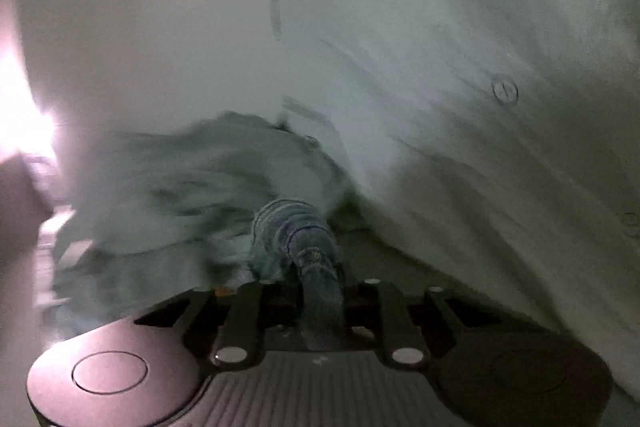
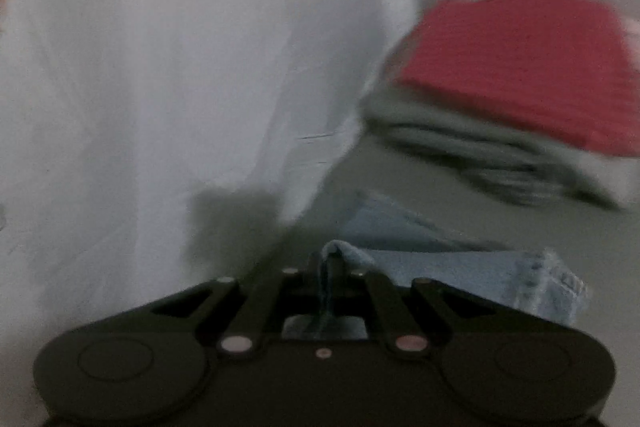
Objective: Fold clothes
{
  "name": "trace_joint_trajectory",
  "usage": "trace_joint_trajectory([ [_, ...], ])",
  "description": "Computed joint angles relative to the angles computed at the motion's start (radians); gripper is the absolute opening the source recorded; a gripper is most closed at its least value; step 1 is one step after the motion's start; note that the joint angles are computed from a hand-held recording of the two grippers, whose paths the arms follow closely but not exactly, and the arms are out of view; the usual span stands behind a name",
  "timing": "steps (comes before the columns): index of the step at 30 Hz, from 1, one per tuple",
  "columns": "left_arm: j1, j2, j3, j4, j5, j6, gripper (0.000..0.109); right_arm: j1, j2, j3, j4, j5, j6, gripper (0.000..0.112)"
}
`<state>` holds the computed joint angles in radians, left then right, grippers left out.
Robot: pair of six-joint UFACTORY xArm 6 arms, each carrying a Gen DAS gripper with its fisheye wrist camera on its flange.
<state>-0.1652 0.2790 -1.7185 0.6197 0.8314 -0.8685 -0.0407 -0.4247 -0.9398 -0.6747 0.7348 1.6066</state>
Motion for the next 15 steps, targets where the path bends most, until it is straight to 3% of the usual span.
trace_joint_trajectory([
  [2, -0.015, 0.156, -0.193, -0.052, 0.114, 0.149, 0.037, -0.021, 0.196, -0.15, 0.083, 0.001, -0.171, 0.034],
  [3, -0.017, 0.197, -0.24, -0.071, 0.135, 0.196, 0.041, -0.01, 0.27, -0.222, 0.1, 0.047, -0.23, 0.039],
  [5, -0.012, 0.182, -0.209, -0.087, 0.098, 0.202, 0.051, 0.027, 0.33, -0.277, 0.038, 0.093, -0.244, 0.048],
  [6, -0.004, 0.147, -0.151, -0.088, 0.044, 0.198, 0.062, 0.044, 0.328, -0.268, 0.003, 0.094, -0.234, 0.05],
  [8, 0.007, 0.075, -0.046, -0.066, -0.036, 0.181, 0.075, 0.081, 0.26, -0.187, -0.057, 0.082, -0.176, 0.06],
  [10, 0.01, -0.006, 0.053, -0.072, -0.095, 0.168, 0.077, 0.12, 0.176, -0.096, -0.085, 0.103, -0.118, 0.064],
  [15, -0.02, -0.19, 0.258, -0.186, -0.197, 0.303, 0.081, 0.247, -0.072, 0.134, -0.121, 0.282, 0.095, 0.06],
])
